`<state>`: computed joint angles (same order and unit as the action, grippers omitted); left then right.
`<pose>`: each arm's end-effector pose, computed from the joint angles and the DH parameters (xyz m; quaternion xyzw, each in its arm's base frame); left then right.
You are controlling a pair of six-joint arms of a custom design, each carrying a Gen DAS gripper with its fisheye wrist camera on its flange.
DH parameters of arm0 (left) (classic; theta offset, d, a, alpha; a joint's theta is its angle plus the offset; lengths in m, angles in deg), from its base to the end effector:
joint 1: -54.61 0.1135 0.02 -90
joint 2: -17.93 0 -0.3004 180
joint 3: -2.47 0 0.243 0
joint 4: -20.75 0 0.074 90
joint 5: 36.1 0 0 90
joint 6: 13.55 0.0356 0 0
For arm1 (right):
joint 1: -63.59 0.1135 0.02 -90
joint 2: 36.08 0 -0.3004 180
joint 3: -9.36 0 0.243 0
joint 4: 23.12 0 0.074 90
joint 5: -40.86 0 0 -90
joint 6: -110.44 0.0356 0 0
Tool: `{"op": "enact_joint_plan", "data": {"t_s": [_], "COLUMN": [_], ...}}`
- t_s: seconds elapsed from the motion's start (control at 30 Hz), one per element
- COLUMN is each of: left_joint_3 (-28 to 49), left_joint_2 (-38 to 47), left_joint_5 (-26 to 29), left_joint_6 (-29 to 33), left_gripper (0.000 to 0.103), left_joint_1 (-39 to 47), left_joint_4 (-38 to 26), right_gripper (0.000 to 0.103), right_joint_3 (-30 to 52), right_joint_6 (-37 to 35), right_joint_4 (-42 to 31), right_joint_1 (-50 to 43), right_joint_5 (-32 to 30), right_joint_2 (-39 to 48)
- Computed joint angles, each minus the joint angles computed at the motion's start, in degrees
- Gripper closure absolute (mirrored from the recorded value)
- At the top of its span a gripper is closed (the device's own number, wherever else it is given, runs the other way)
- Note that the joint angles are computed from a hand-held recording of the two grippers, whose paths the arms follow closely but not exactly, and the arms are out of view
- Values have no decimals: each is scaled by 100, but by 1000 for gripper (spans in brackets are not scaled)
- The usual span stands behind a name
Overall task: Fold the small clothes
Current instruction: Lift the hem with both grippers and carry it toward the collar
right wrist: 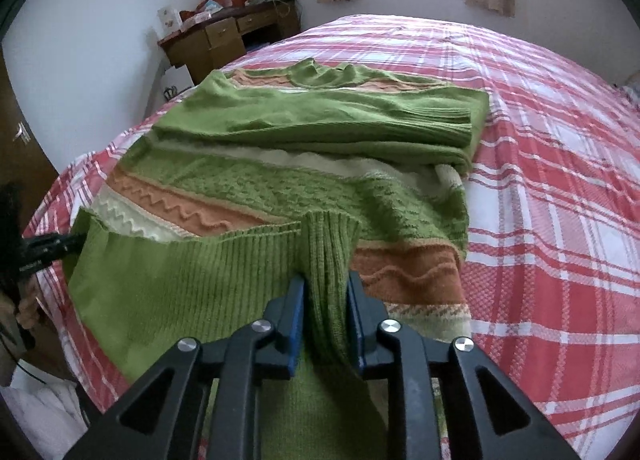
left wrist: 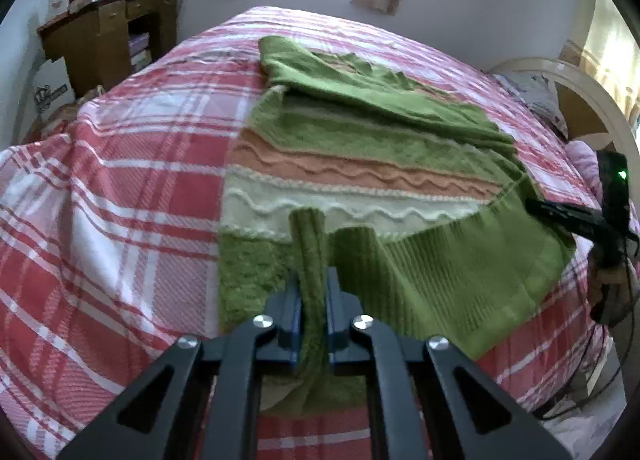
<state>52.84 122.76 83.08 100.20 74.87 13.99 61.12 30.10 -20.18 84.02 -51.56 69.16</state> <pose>0.2769 0.0837 0.1141 0.0911 0.9351 -0.1361 0.3144 0.2930 0.1107 0.1235 -0.0954 0.9363 0.1068 0.3208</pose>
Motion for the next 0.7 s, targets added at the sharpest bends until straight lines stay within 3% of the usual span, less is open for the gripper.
{"op": "enact_joint_plan", "data": {"t_s": [0.17, 0.33, 0.53, 0.7], "left_joint_3": [240, 518, 1055, 1388], "left_joint_2": [-357, -581, -258, -18], "left_joint_5": [289, 343, -41, -387], "left_joint_6": [-147, -380, -956, -1204], "left_gripper": [94, 94, 94, 94], "left_joint_1": [76, -74, -429, -649], "left_joint_4": [-300, -209, -24, -14], "right_gripper": [94, 94, 94, 94], "right_joint_3": [-346, -456, -297, -141], "right_joint_6": [130, 358, 439, 466], "right_joint_4": [260, 309, 288, 250], "right_joint_1": [71, 31, 49, -53], "right_joint_5": [179, 517, 1082, 1162], "right_joint_2": [-629, -1243, -1286, -1225]}}
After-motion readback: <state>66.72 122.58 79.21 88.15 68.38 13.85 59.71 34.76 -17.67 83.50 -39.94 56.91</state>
